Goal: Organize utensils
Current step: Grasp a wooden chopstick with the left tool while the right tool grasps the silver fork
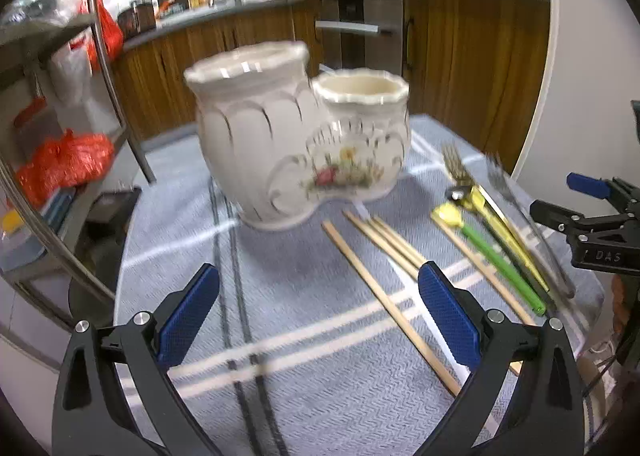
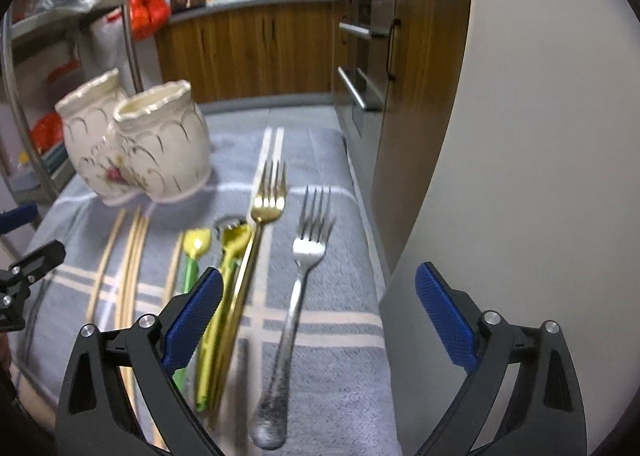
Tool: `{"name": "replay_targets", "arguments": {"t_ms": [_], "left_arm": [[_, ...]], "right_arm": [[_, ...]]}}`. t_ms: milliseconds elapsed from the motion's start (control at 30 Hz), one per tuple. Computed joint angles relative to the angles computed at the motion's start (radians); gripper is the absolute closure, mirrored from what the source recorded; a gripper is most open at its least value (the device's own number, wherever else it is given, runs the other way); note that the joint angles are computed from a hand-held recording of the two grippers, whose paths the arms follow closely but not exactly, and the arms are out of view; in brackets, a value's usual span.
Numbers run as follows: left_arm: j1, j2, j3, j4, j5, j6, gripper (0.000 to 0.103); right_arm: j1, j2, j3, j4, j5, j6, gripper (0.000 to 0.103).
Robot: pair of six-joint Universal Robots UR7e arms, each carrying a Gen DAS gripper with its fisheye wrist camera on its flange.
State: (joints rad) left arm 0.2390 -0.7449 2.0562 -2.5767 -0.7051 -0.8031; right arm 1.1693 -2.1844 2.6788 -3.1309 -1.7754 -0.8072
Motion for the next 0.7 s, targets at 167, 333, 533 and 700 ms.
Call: {"name": "replay_targets", "arguments": {"t_ms": [167, 333, 533, 700], "left_arm": [[0.023, 0.02, -0.031, 0.049, -0.074, -0.013, 0.021], [0.031, 0.032, -0.039, 0.041, -0.151, -0.026, 0.034], [0.015, 0.048, -0.052, 0.067, -0.161, -0.023, 0.051], [0.031, 0.04, -0.061, 0.083, -0.151, -0.015, 0.077]], "right_arm": [[-0.011, -0.006, -0.009, 0.061, -0.011, -0.001, 0.035], [-0.004, 0.002, -0.019, 0.103, -0.021, 0.002, 0.048], [0.009, 0.002, -0.028, 0.148, -0.042, 0.01, 0.062], [0.027, 0.048, -0.049, 0.133, -0.055, 0.036, 0.075]]}}
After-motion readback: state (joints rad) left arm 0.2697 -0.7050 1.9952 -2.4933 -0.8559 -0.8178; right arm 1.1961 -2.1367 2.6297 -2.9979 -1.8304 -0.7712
